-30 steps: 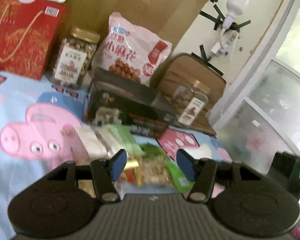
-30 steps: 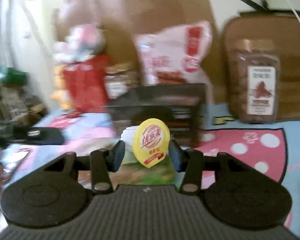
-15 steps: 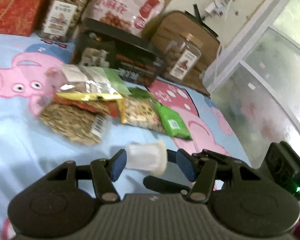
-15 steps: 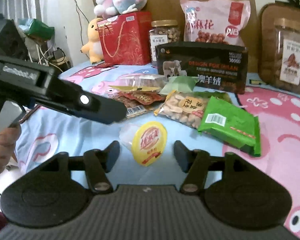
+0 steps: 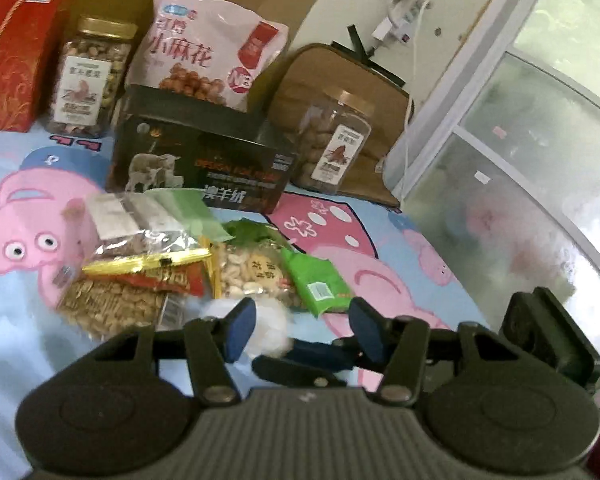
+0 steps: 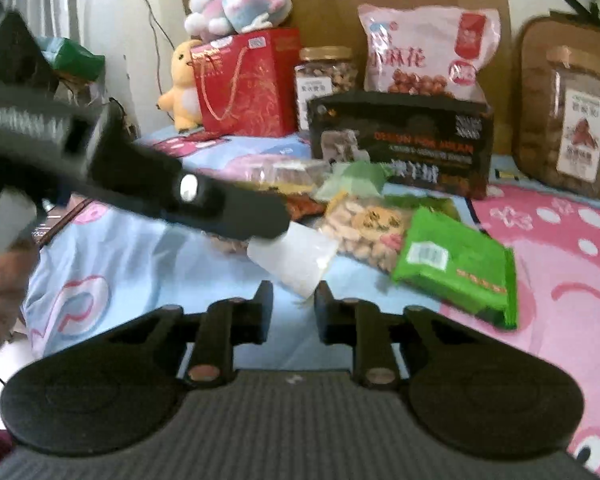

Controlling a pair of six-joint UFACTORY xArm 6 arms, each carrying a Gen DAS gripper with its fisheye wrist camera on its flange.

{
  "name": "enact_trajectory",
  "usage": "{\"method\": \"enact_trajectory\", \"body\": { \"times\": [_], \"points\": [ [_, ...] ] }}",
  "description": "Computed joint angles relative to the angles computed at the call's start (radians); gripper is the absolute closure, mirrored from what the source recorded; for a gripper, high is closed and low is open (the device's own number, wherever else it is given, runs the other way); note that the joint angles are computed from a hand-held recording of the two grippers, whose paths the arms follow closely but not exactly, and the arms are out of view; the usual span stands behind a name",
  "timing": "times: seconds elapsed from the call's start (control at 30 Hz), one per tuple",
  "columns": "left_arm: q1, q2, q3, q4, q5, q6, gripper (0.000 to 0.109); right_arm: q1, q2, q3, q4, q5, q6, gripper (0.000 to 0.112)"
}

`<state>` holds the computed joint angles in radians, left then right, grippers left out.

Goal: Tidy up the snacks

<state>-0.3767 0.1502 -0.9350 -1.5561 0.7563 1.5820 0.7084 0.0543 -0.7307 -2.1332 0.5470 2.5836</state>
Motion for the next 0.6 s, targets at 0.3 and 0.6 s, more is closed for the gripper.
{"method": "enact_trajectory", "body": {
  "times": [0.3,0.6],
  "points": [
    [0.08,0.094,-0.074,0.033,0.037,-0.093,0.056,0.003,0.003,0.004,0.112,0.015,-0.174,0.075],
    [0.071,0.178,-0.134,0.096,0.074,-0.146,0.056,-0.035,0.088,-0.094,0.077,-0.034,-0.216,0.06]
  ]
}}
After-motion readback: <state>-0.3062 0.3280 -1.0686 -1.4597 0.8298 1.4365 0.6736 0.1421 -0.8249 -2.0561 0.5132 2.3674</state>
